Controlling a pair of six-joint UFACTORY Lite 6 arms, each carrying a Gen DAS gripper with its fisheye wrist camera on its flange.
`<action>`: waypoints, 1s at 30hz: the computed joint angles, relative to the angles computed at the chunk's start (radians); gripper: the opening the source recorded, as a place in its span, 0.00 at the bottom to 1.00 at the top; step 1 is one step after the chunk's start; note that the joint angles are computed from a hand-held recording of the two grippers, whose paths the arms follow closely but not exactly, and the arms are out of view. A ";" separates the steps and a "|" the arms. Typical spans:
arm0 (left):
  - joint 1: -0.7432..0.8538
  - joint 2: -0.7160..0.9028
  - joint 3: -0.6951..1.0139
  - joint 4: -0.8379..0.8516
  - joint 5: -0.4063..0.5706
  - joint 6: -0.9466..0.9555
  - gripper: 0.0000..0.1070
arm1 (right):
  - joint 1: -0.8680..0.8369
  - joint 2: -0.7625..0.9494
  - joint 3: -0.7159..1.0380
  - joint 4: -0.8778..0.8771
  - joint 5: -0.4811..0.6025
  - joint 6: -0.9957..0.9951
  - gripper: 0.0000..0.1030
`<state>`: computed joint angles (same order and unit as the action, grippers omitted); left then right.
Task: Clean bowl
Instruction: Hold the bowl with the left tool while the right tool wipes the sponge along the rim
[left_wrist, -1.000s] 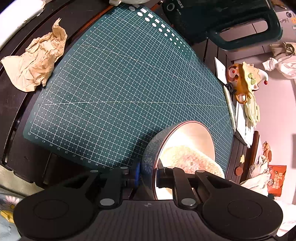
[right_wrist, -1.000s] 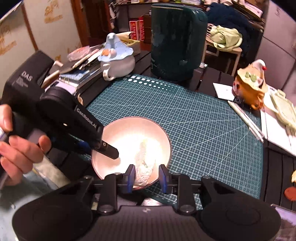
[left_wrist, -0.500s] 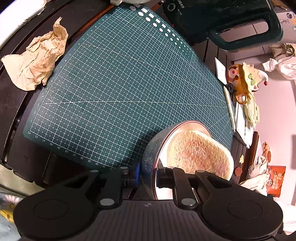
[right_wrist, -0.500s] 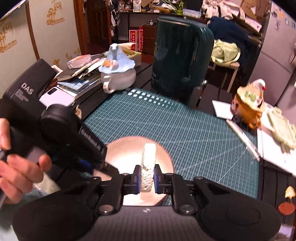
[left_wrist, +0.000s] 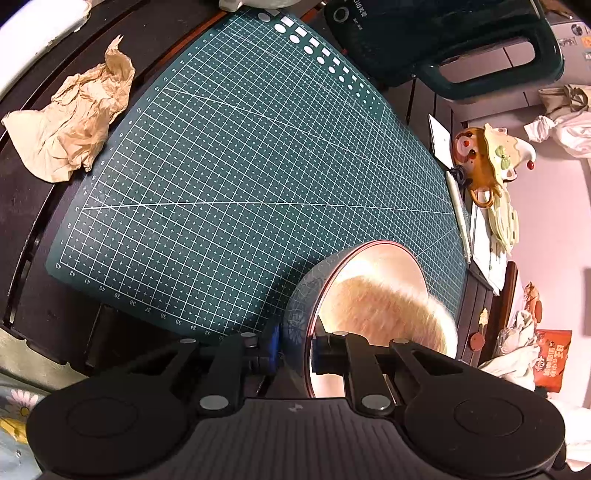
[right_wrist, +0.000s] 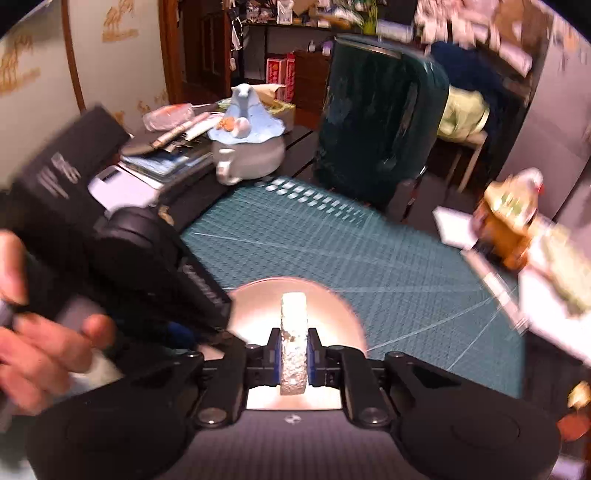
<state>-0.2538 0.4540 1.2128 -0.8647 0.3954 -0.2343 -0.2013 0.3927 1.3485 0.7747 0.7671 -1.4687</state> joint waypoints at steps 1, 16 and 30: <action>0.001 0.003 0.003 -0.001 0.001 0.001 0.14 | 0.004 -0.004 -0.002 -0.018 -0.002 0.003 0.11; 0.009 -0.004 -0.013 -0.050 0.002 0.040 0.14 | 0.106 -0.125 -0.089 -0.212 -0.272 -0.040 0.11; 0.011 -0.002 -0.007 -0.039 0.005 0.036 0.14 | 0.127 -0.005 0.130 -0.357 0.047 0.223 0.11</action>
